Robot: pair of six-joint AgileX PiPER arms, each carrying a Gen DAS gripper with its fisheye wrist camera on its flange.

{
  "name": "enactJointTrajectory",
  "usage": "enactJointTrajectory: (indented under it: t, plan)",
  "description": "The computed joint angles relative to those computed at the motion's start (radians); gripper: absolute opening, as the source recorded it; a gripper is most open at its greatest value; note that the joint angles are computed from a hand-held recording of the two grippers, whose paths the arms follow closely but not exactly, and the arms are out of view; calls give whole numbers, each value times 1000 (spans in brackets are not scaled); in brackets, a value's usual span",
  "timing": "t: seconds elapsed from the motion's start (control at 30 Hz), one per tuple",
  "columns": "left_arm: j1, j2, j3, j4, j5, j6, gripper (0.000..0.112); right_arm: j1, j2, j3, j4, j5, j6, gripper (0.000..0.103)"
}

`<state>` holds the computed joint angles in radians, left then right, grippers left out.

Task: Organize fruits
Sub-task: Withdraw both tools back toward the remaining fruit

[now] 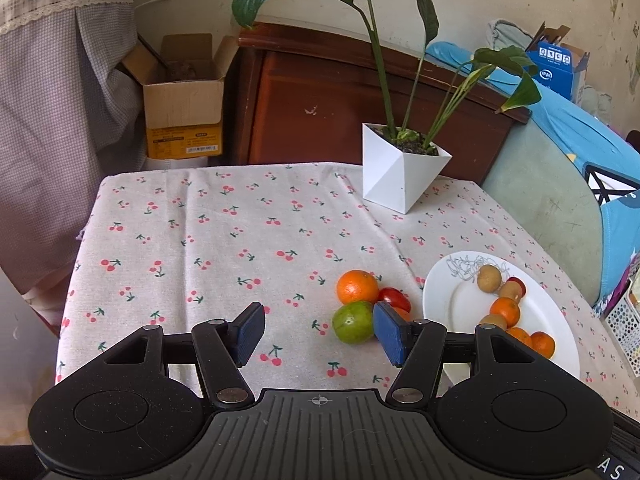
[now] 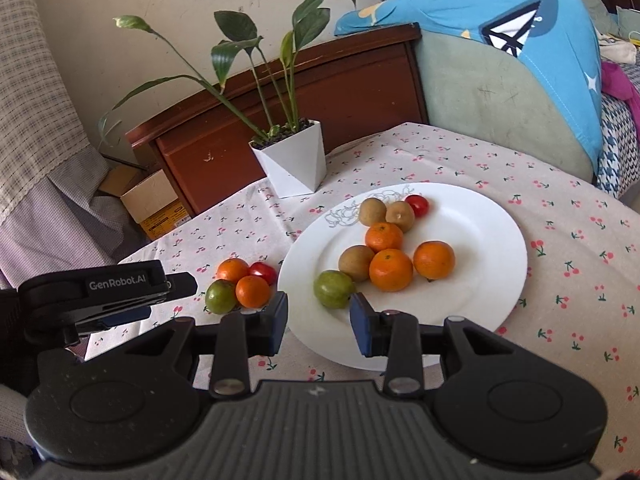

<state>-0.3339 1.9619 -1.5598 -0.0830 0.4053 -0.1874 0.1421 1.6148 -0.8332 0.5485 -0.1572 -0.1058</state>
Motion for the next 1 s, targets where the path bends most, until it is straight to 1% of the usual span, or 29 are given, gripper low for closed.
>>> enactJointTrajectory:
  t: [0.23,0.3,0.4,0.5,0.53,0.6,0.63,0.7,0.73,0.9,1.0]
  plan:
    - [31,1,-7,35,12,-56,59,52,62,-44,-106,-10,61,35]
    - [40,0,-8,38,16,-70,59,60,87,-64,-151,-8,105,34]
    - [54,-1,-9,25,23,-74,59,68,124,-96,-161,-14,122,34]
    - [63,-3,-6,27,24,-82,59,65,165,-133,-231,-15,206,34]
    - [65,-3,-5,31,25,-87,59,65,177,-144,-224,-16,202,34]
    - [68,-3,-4,27,27,-89,59,70,204,-168,-134,-23,115,34]
    - [70,-2,-6,18,30,-82,59,70,216,-179,-117,-24,98,33]
    - [72,2,-9,8,33,-75,59,67,237,-201,-134,-21,120,33]
    - [72,3,-10,10,33,-77,59,69,247,-211,-112,-22,98,33]
    - [75,7,-14,-4,39,-74,59,87,291,-265,117,-29,-140,33]
    - [75,8,-13,-17,40,-64,59,89,309,-287,172,-32,-196,33]
